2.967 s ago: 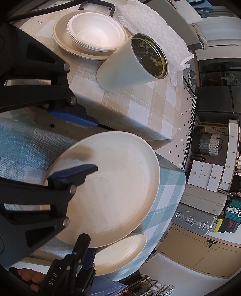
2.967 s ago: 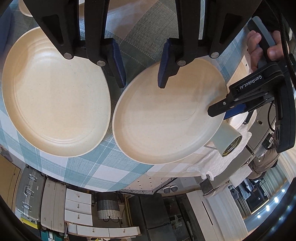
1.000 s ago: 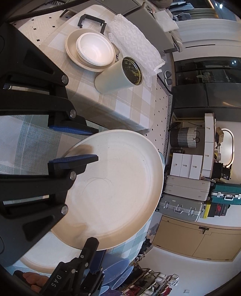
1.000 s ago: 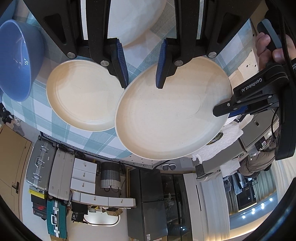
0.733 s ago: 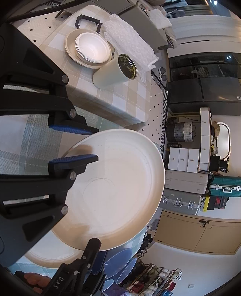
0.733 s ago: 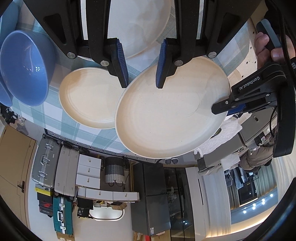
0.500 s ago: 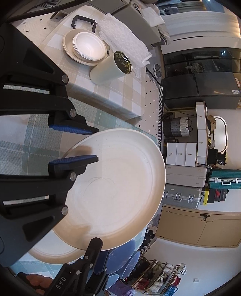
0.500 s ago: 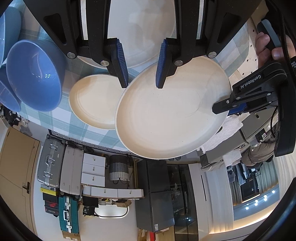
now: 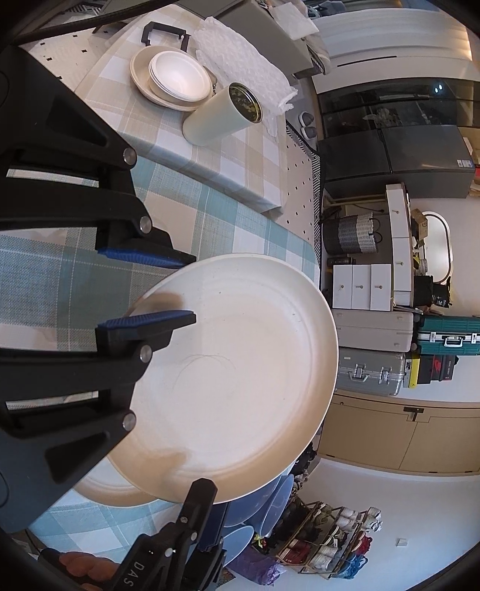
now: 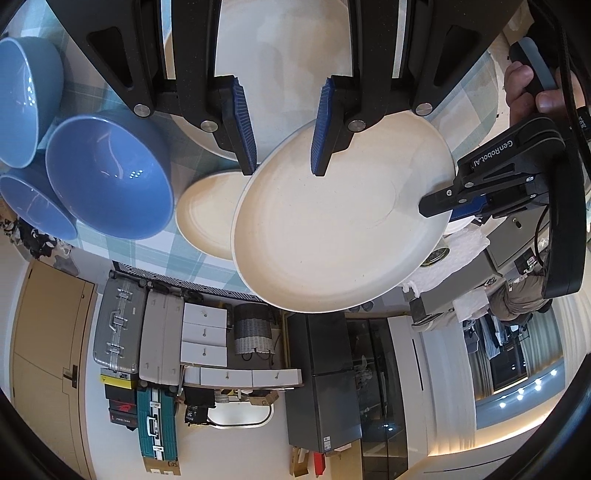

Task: Organize plates and bowls
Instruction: 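Carry the held cream plate with both grippers over another cream plate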

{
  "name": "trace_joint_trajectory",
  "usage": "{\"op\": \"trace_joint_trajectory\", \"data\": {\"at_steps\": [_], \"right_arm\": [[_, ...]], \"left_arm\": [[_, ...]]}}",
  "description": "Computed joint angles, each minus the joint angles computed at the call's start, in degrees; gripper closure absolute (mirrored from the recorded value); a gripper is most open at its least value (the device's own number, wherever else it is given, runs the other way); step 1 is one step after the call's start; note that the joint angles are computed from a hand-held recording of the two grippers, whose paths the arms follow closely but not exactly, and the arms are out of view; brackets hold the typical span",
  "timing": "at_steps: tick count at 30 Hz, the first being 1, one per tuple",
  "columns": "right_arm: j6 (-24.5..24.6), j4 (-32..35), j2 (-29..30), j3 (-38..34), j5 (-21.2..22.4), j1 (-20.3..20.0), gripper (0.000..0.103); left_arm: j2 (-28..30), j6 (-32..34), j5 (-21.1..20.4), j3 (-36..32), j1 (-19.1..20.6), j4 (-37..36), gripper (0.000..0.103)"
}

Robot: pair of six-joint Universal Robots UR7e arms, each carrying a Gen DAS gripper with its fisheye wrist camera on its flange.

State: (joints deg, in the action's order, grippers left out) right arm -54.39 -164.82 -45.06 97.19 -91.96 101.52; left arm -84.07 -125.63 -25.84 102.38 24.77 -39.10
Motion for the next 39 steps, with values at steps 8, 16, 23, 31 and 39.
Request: {"op": "trace_joint_trajectory", "data": {"at_steps": [8, 16, 23, 31, 39], "right_arm": [[-0.2, -0.37, -2.43, 1.96, -0.34, -1.31, 0.072], [-0.67, -0.69, -3.9, 3.41, -0.49, -3.07, 0.072], [-1.04, -1.06, -4.42, 4.4, -1.15, -3.95, 0.072], [-0.66, -1.22, -5.01, 5.33, -1.79, -4.6, 0.072], [-0.86, -2.25, -5.08, 6.39, -3.09, -5.3, 0.072]], "left_arm": [[2.23, 4.06, -0.06, 0.7, -0.35, -6.12, 0.082], [3.28, 8.67, -0.14, 2.41, -0.24, -12.06, 0.082], [2.73, 12.57, -0.29, 5.09, 0.32, -17.61, 0.081], [1.44, 15.96, -0.31, 7.92, 0.65, -22.16, 0.081], [0.71, 18.85, -0.18, 10.07, 1.16, -25.89, 0.081]]}}
